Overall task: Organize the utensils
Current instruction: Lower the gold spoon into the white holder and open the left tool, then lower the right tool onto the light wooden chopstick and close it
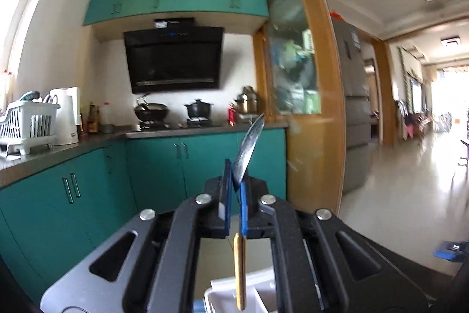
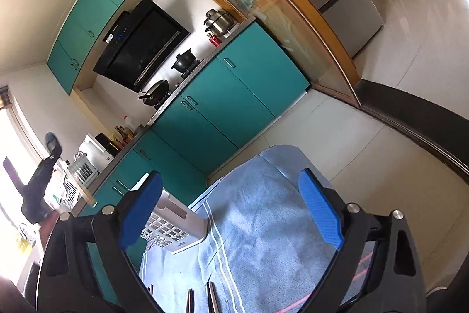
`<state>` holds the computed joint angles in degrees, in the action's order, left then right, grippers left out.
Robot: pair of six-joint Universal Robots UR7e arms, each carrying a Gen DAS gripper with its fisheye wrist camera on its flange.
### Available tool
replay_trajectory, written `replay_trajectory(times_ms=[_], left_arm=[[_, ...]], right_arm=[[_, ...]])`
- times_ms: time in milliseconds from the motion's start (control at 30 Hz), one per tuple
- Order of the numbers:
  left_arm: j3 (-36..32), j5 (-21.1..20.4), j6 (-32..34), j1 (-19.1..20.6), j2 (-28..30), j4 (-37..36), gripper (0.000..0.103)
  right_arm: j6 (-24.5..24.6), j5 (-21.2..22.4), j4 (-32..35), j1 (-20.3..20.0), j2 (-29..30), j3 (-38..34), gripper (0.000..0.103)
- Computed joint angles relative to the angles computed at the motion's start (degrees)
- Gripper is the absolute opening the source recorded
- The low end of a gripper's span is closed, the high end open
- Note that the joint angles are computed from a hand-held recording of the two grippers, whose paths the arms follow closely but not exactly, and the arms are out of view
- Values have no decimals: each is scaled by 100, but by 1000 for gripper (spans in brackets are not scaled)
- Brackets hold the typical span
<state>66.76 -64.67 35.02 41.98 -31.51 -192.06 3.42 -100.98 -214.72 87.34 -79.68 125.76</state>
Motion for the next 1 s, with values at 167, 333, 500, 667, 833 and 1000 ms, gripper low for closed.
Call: replay_trajectory(times_ms=[167,333,500,667,833,1000], left_arm=[[-183,195,-42,89,379,-121,5],[-273,504,-234,267,573,55,8],[222,652,-342,329,373,-109,81],[1383,847,-718,7,-493,-151,99],[3436,1306,-1816,-414,-2245,950,100],[5009,2112,-3366,-514,-3467,2130,99]], right_arm=[[31,-4,126,10,-13,-26,92],[-139,-83,217,76,13,-56,92],[-436,-369,350,285,86,-140,92],[-1455,-992,790,760,132,-271,92],[-2137,-2622,1593,1521,258,-149,92],[-2065,-3111,2158,1770,350,212,92]])
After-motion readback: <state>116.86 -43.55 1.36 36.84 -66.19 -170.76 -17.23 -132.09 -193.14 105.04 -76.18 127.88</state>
